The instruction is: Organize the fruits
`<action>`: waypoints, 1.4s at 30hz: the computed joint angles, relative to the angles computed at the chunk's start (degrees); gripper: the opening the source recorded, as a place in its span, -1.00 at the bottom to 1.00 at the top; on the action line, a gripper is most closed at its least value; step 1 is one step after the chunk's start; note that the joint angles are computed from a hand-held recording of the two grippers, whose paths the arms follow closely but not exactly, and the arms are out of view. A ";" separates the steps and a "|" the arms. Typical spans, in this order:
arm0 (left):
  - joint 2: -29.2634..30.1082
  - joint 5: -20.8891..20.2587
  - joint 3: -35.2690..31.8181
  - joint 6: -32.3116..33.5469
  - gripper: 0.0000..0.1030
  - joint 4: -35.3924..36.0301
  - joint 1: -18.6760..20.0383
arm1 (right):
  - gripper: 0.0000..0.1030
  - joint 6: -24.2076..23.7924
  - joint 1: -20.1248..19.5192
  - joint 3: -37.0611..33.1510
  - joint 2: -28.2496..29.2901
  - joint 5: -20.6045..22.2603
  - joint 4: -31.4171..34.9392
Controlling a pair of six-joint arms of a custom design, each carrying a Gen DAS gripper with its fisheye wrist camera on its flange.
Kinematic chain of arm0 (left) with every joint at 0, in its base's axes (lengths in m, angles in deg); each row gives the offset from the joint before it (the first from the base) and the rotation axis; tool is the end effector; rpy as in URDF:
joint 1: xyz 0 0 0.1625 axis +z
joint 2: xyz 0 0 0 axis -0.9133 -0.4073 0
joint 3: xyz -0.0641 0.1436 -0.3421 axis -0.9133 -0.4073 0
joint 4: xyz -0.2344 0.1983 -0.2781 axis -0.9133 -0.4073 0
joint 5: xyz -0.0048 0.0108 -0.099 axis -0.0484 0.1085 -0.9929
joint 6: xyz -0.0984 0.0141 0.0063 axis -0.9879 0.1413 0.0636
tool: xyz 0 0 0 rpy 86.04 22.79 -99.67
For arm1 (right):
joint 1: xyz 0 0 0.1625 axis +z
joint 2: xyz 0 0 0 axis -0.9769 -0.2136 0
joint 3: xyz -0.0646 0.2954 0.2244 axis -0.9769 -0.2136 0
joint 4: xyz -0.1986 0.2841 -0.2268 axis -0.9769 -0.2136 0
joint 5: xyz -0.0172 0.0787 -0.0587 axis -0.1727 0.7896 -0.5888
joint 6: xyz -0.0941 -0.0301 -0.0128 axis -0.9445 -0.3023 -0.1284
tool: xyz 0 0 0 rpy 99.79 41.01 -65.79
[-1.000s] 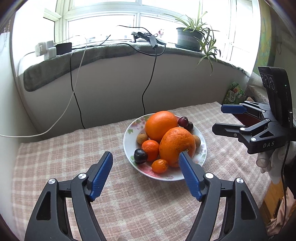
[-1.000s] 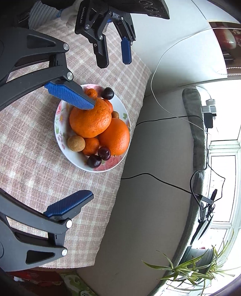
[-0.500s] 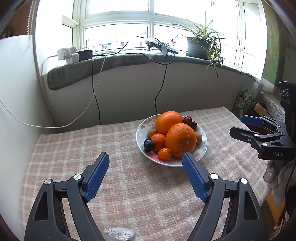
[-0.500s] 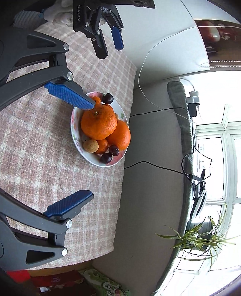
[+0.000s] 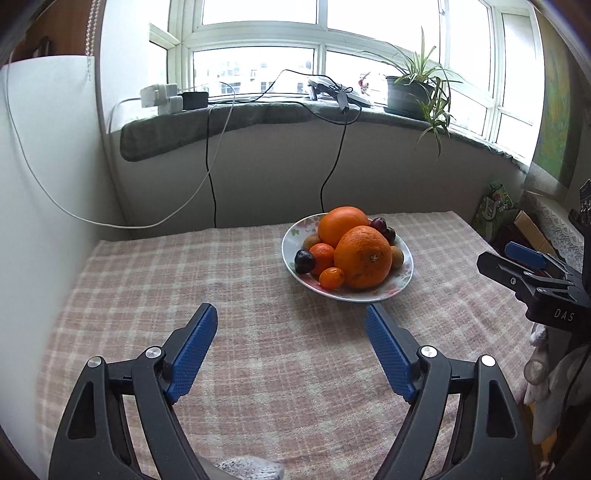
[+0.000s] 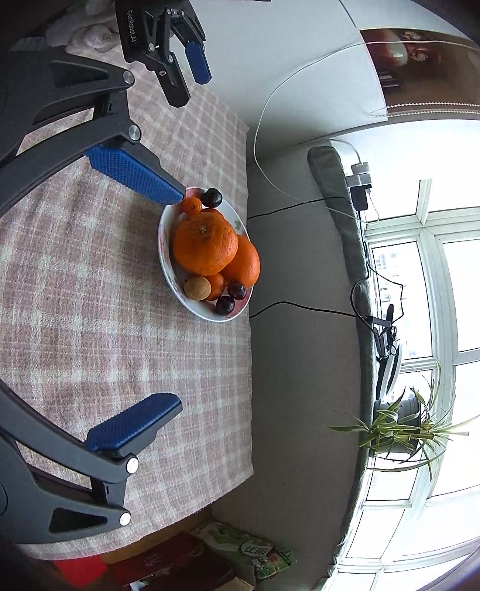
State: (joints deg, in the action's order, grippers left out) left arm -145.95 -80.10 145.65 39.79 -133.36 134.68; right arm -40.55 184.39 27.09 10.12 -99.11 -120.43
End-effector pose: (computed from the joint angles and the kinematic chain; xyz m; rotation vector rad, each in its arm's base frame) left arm 0.0198 -0.5010 0.2874 0.4538 2.1956 -1.0289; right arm 0.2682 -0.5375 -0.0351 0.8135 -2.4239 1.0654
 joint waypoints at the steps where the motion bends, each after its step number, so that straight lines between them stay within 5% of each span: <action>1: 0.00 0.03 0.07 -0.08 0.60 0.01 0.00 | 1.00 0.17 -0.04 0.10 -0.07 0.03 0.00; 42: -0.92 0.08 0.98 -0.29 0.60 -0.58 -0.71 | 1.00 2.60 -0.27 0.77 -0.28 0.68 1.14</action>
